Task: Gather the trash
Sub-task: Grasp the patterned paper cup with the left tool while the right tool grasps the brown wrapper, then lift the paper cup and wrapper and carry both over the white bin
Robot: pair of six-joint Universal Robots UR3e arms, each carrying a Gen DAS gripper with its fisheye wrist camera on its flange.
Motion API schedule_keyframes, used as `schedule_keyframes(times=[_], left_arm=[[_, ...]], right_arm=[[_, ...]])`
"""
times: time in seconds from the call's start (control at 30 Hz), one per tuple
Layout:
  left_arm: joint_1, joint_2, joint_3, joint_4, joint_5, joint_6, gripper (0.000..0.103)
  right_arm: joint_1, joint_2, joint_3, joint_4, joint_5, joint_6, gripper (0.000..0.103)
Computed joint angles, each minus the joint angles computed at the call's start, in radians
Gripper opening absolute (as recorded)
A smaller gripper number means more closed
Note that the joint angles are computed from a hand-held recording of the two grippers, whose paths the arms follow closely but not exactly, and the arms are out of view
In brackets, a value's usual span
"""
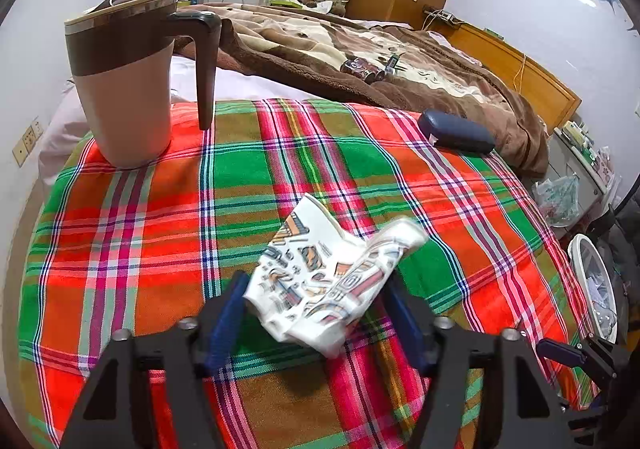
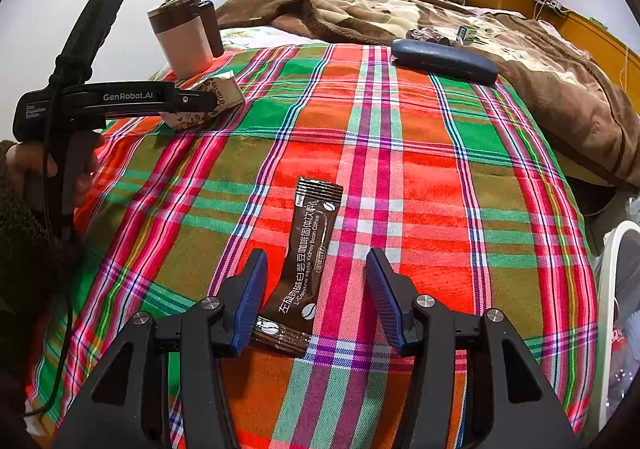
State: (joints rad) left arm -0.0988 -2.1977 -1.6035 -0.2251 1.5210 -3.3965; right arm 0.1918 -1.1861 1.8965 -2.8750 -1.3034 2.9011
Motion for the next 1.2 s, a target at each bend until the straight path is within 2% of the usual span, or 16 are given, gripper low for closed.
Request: schedule_keyframes(times=[0.07,0.2,0.33,0.47,0.8,1.2], left_arm=[[0.000,0.000,0.002,-0.009,0.005,-0.007,0.050],[-0.006,0.004,-0.003,-0.009,0.018,-0.015,0.050],[-0.018,0.008,-0.008,0.001,0.038,-0.026,0.049],[-0.037,0.019,-0.021,0.014,0.051,-0.033,0.049],[-0.094,0.079,-0.064,0.017,0.073,-0.066,0.049],[-0.201,0.174,-0.118,0.001,0.163,-0.126,0.049]], right_arm=[[0.000,0.000,0.000,-0.001,-0.002,0.003,0.052],[0.001,0.001,0.002,-0.010,-0.014,0.017,0.044],[-0.006,0.000,0.005,-0.017,-0.015,0.035,0.030],[-0.019,0.000,0.010,-0.022,-0.002,0.044,0.023],[-0.046,-0.017,0.037,-0.024,0.038,0.038,0.018],[-0.086,-0.103,0.123,-0.057,0.072,0.028,0.017]])
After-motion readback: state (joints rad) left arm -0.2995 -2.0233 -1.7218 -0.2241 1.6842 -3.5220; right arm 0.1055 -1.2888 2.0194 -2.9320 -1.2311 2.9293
